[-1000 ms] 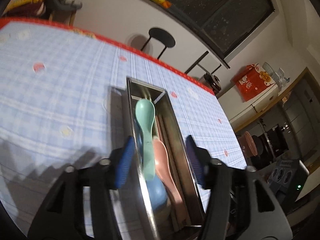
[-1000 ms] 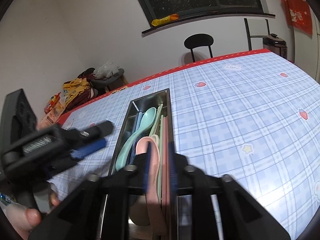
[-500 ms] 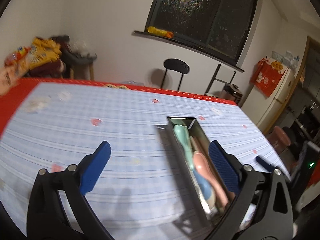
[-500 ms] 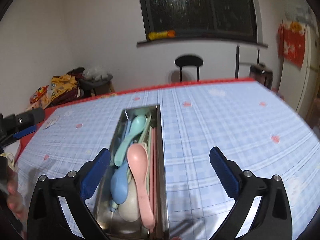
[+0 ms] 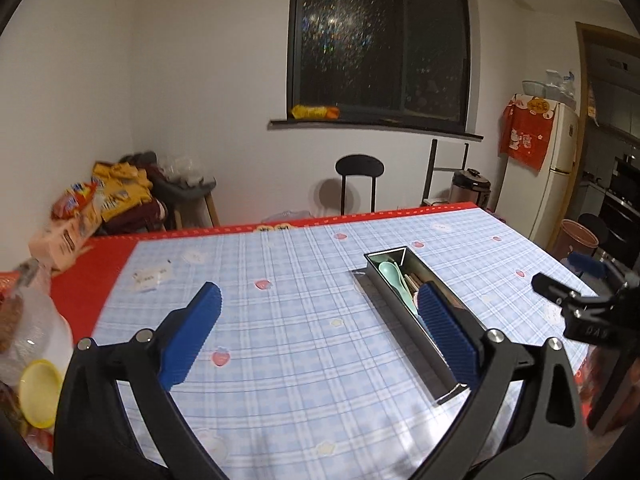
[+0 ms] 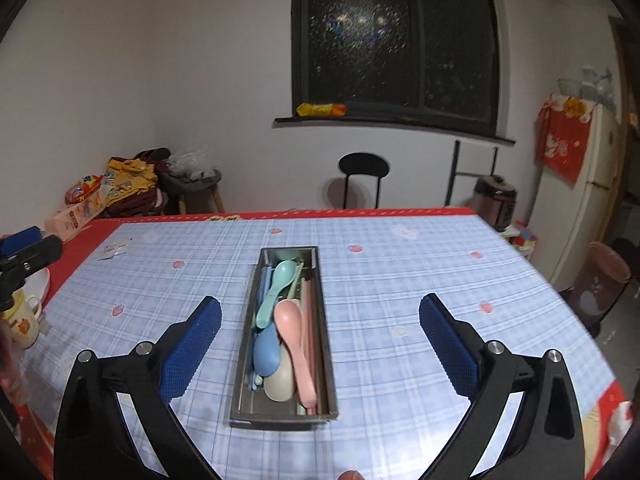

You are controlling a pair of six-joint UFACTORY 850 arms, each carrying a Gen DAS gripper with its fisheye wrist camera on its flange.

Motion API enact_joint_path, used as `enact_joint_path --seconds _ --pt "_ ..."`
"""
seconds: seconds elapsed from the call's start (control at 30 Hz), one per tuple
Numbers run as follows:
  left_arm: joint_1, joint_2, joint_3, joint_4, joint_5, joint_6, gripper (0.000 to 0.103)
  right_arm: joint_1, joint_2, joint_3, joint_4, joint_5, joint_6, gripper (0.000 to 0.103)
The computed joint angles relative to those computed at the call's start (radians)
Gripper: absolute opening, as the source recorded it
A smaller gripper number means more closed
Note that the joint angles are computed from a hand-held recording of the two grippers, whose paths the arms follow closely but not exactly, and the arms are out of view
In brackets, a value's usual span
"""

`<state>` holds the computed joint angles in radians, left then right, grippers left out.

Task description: Organize utensils

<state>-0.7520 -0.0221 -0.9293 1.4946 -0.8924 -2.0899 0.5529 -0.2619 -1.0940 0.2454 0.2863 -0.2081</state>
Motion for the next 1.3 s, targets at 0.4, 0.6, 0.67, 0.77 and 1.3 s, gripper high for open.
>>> enact_joint_path --seconds 0.4,0.6,0.67,0.77,1.3 --pt "-0.125 0.017 -0.001 -0.029 -0.184 0.036 0.097 0.015 0.110 0.101 0.139 0.057 -0.146 0.097" --pt "-0.138 0.000 -0.024 -0.053 -0.202 0.060 0.097 0.019 0.127 0.119 0.228 0.087 -0.231 0.097" --pt "-0.136 -0.001 -0.027 -0.060 -0.195 0.066 0.097 0.017 0.128 0.120 0.237 0.087 -0.237 0.097" --pt "-0.134 -0.004 -0.032 -0.069 -0.184 0.070 0.097 0.013 0.132 0.124 0.240 0.089 -0.238 0.097" --pt "-0.139 -0.017 -0.045 -0.072 -0.182 0.089 0.097 0.020 0.143 0.131 0.295 0.104 -0.291 0.097"
